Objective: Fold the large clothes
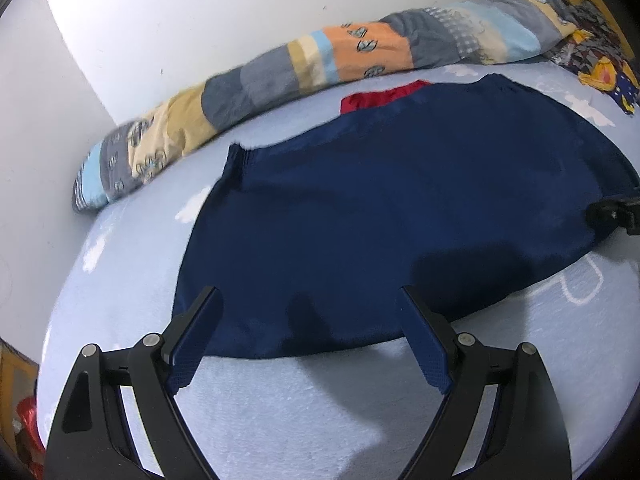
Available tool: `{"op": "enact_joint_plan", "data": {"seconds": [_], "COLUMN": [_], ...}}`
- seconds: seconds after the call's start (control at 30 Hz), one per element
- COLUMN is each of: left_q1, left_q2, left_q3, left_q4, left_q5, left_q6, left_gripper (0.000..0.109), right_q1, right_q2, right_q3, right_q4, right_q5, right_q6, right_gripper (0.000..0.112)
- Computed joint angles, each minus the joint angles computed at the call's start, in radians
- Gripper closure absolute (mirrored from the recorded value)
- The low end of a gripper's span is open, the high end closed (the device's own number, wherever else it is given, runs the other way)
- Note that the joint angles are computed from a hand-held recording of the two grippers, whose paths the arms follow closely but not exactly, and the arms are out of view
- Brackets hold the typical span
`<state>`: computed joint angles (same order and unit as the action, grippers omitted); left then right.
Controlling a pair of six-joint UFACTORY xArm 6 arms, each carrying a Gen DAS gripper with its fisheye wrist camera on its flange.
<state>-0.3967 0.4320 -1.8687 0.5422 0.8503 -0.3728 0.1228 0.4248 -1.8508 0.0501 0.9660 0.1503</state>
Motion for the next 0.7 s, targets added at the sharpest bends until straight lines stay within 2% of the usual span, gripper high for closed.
{"op": "enact_joint_plan", "data": {"seconds": [0.1,0.13,0.2,0.3,0.43,0.7], "left_q1": [0.022,0.035,0.070,0.120,0.190,0.335], "left_q2": [0.048,0.082,0.113,0.088,-0.016,-0.117], "left_q3": [-0.085,-0.136,-0.177,-0.142,0.012,0.190], "left_q4": [-0.086,-0.133,-0.228,-0.336,-0.508,-0.855], "left_q5": [0.113,0.178,0.241,0.219,0.075,-0.050], "left_q6": [-0.002,0.001,-0.006,-0.047,-0.090,-0.142], "left_gripper": [0.020,0.020,0.019,0.020,0.020,0.020], "right_q1": [-0.001,-0.003,-0.008,-0.030,-0.080,-0.185], "right_q2": [0.004,0.004,0.002,-0.017,-0.050,-0.131], "right_q3": [-0.007,-0.007,-0.007,0.009,0.040,0.153], "right_q4": [-0.008,-0.004,-0.002,0.008,0.087,0.264], "right_q5": [0.015,0.018,0.024,0.010,-0.024,-0.058], "right_q6": [0.002,0.001,0.003,0.020,0.040,0.099], "right_gripper": [0.076,0.076,0.076,0.076,0.076,0.071]}}
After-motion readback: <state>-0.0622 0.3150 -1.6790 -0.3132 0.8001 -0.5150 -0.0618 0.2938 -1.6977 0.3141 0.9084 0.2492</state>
